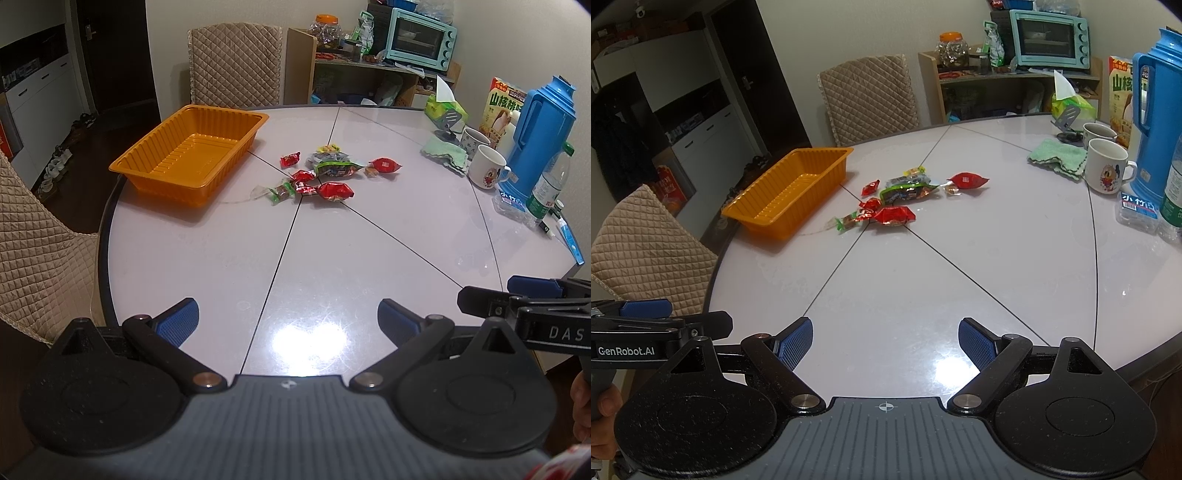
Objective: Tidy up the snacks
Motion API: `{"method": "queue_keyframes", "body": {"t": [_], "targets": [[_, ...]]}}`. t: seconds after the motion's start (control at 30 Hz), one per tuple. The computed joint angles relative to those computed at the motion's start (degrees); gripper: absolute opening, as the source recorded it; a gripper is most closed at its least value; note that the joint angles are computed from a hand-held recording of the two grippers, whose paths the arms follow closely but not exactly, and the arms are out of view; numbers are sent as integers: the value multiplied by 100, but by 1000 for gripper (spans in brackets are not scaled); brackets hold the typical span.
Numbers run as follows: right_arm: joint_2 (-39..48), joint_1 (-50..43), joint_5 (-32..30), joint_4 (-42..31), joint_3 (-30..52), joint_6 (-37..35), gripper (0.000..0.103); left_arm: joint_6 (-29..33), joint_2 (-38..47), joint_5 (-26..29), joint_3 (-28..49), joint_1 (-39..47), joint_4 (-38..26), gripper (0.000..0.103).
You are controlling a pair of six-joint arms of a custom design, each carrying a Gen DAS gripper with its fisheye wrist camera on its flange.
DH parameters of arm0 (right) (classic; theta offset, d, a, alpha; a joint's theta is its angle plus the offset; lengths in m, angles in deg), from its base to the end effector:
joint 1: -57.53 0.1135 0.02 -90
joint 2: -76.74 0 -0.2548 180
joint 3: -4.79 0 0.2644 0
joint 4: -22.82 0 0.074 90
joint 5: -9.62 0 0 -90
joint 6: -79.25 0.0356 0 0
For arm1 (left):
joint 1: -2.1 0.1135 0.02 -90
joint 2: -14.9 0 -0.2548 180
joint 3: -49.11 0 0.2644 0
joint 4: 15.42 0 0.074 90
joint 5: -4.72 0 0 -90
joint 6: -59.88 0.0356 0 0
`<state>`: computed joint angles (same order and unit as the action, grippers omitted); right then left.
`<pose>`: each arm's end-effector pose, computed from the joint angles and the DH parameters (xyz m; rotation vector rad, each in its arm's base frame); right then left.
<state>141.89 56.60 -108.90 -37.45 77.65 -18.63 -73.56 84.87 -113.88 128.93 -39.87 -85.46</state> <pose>0.2392 0.0131 0.2966 -0.3522 2.3861 0.5464 0.1940 -0.1515 0.3068 -0.1961 2.4291 0.0165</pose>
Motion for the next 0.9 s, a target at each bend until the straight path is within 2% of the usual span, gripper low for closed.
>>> {"method": "queue_keyframes", "body": {"t": [0.33,0.7,0.9], "targets": [[78,260,220,179,-3,244,86,136,24,93,7,110,83,103],[330,434,435,402,59,497,86,834,124,464,-89,678,549,103],[658,426,636,620,131,685,86,1463,320,853,-236,1180,1178,102]]}}
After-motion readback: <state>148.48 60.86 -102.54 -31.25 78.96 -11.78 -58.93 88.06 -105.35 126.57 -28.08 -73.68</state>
